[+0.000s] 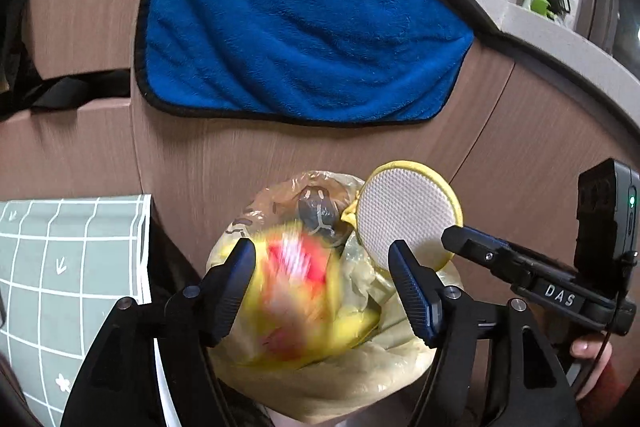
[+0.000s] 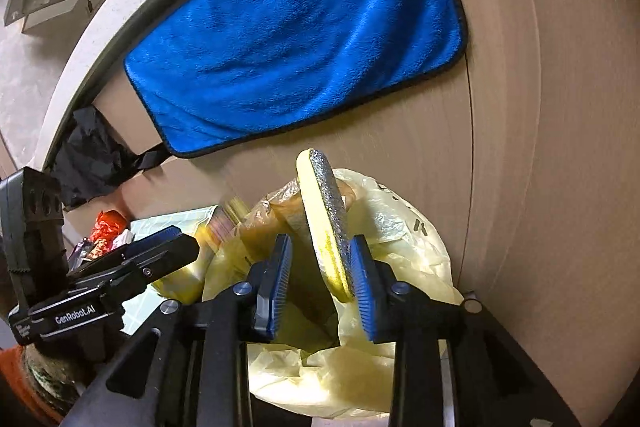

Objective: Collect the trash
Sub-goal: 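Carry the yellow wrapper and glittery pad over the yellow-lined bin with both tools, then open both tools to drop the wrapper and pad into the bin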

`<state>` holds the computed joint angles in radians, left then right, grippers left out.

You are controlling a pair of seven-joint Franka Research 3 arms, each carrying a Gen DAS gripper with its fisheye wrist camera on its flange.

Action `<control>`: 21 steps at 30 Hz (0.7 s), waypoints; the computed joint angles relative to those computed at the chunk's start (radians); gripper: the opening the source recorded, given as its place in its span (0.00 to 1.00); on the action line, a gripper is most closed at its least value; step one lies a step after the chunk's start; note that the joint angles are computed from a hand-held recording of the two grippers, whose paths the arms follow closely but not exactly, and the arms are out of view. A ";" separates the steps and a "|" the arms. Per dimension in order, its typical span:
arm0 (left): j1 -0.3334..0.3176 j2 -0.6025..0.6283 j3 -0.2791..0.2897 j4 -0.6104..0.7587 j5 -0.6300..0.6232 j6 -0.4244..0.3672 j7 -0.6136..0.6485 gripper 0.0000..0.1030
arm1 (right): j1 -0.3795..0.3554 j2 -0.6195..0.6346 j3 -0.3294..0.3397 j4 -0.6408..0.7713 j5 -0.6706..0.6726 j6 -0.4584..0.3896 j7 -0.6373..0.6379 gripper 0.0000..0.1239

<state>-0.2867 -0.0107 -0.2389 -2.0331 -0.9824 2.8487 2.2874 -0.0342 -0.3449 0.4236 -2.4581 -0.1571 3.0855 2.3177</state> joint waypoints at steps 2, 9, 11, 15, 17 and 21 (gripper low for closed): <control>0.003 -0.010 0.004 -0.004 -0.036 -0.016 0.016 0.68 | 0.025 0.008 -0.018 0.007 0.004 -0.009 -0.021 0.23; 0.000 -0.059 0.029 -0.042 -0.058 0.027 -0.002 0.68 | 0.224 0.071 -0.159 0.041 0.120 -0.049 -0.179 0.23; -0.005 -0.078 0.042 -0.057 -0.058 0.043 -0.005 0.68 | 0.235 0.065 -0.160 0.034 0.129 -0.033 -0.191 0.23; -0.021 -0.128 0.074 -0.109 -0.062 0.087 -0.001 0.68 | 0.141 0.022 -0.063 0.025 0.059 -0.007 -0.139 0.23; -0.033 -0.154 0.093 -0.137 -0.057 0.108 -0.003 0.68 | 0.107 0.000 -0.028 0.024 0.037 0.001 -0.119 0.23; -0.040 -0.227 0.107 -0.230 0.036 0.212 -0.066 0.68 | 0.004 -0.042 0.081 0.037 -0.012 0.002 -0.054 0.23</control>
